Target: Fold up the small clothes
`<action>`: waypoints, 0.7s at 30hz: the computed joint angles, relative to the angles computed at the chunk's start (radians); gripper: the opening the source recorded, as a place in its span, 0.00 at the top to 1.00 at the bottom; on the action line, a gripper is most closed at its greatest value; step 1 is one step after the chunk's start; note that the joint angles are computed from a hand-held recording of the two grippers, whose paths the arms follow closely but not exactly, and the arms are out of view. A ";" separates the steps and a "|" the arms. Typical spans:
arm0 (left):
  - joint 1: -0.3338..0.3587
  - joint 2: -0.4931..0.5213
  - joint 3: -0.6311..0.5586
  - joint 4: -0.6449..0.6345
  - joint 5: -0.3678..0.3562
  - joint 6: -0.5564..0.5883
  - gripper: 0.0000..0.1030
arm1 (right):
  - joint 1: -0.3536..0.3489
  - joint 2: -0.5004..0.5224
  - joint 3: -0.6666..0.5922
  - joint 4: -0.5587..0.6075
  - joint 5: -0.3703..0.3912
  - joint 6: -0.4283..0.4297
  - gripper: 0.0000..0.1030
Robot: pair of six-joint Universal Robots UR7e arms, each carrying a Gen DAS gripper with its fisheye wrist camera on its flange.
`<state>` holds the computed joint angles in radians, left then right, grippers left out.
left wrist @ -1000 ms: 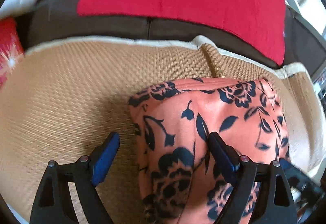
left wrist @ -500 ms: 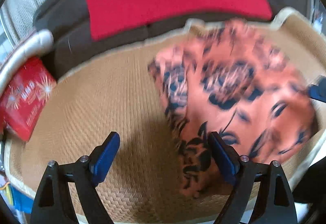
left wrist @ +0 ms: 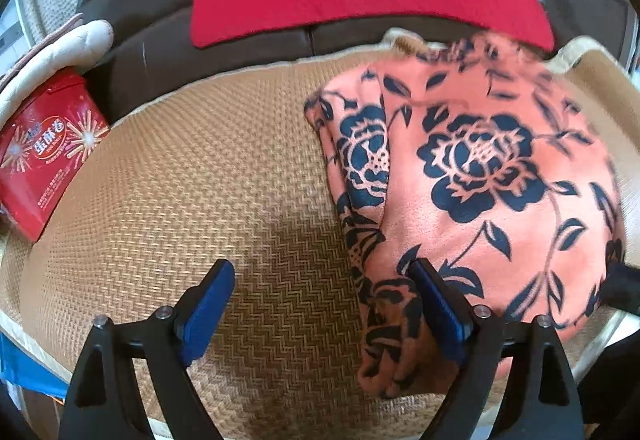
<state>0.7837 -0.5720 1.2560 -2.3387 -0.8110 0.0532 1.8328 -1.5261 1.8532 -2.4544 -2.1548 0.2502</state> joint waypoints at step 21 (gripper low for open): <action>-0.189 -0.289 0.335 -0.273 0.165 -0.027 0.10 | 0.257 -0.038 -0.071 0.021 -0.246 0.030 0.40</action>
